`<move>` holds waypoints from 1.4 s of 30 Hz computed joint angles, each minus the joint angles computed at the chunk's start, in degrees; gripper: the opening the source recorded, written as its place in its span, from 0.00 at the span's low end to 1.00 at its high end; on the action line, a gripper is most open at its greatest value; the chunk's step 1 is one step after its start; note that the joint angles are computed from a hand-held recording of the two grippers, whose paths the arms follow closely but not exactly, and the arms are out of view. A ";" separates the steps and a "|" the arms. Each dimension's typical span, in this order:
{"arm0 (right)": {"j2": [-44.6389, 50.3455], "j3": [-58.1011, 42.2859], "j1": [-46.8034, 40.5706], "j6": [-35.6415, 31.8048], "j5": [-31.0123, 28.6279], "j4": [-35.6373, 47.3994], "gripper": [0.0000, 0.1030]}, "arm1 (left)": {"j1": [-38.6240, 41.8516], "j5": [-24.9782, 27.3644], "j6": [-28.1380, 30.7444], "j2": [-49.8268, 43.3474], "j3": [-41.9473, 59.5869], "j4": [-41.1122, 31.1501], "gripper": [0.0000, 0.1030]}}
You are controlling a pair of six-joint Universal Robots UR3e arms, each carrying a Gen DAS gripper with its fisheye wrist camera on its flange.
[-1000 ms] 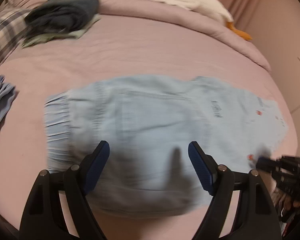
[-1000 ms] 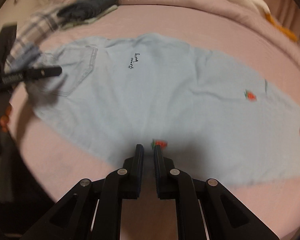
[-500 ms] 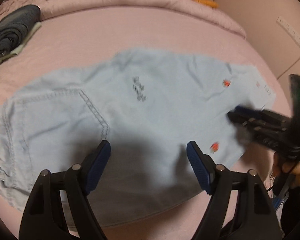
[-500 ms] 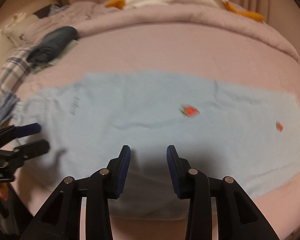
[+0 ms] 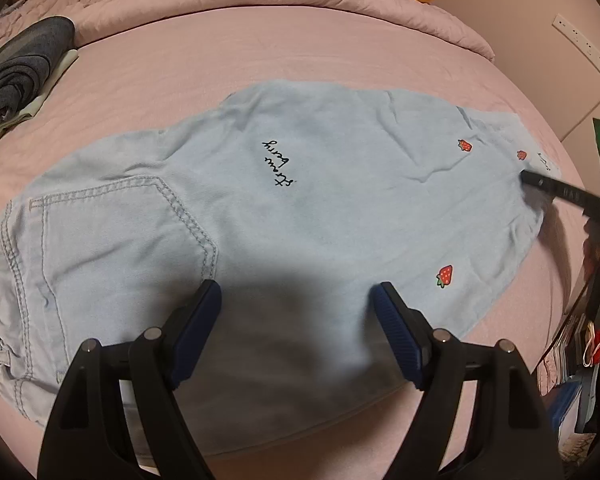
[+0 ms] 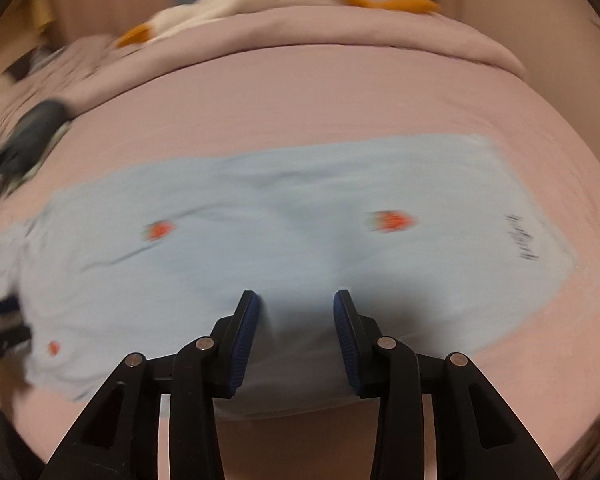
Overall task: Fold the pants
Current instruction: 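Move the right tool to the leg hems and grasp them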
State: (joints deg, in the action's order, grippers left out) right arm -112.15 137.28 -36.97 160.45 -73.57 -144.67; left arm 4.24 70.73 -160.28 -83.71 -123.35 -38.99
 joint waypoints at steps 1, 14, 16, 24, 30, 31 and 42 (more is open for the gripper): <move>1.12 -0.89 0.01 1.29 -1.73 -1.03 0.37 | -0.07 0.12 -0.07 -0.05 0.08 -0.08 0.77; 8.67 -3.47 -5.22 -2.90 5.30 -3.25 0.44 | -2.12 2.48 -1.33 -1.54 1.97 -0.63 0.77; 9.69 -4.85 -7.38 -2.69 4.56 -3.45 0.44 | -2.58 2.94 -1.68 -2.10 2.27 -0.20 0.77; 8.20 -7.09 -16.42 -0.23 1.63 -2.74 0.44 | -3.64 3.50 -3.18 -3.06 1.93 1.74 0.78; -0.54 -1.63 -27.40 -5.41 10.59 4.98 0.44 | -0.90 1.84 -2.72 0.72 0.03 -1.31 0.78; -1.62 -0.72 -30.29 -6.00 12.17 6.70 0.44 | -0.55 1.61 -2.93 1.48 -0.24 -1.91 0.78; 3.93 -2.33 -43.71 -11.80 27.31 24.47 0.45 | -8.91 -3.48 -8.24 -2.30 2.95 3.41 0.77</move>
State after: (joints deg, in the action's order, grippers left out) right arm -108.21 134.95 -80.68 148.64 -46.26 -120.21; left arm -4.67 67.26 -168.53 -86.01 -120.40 -35.58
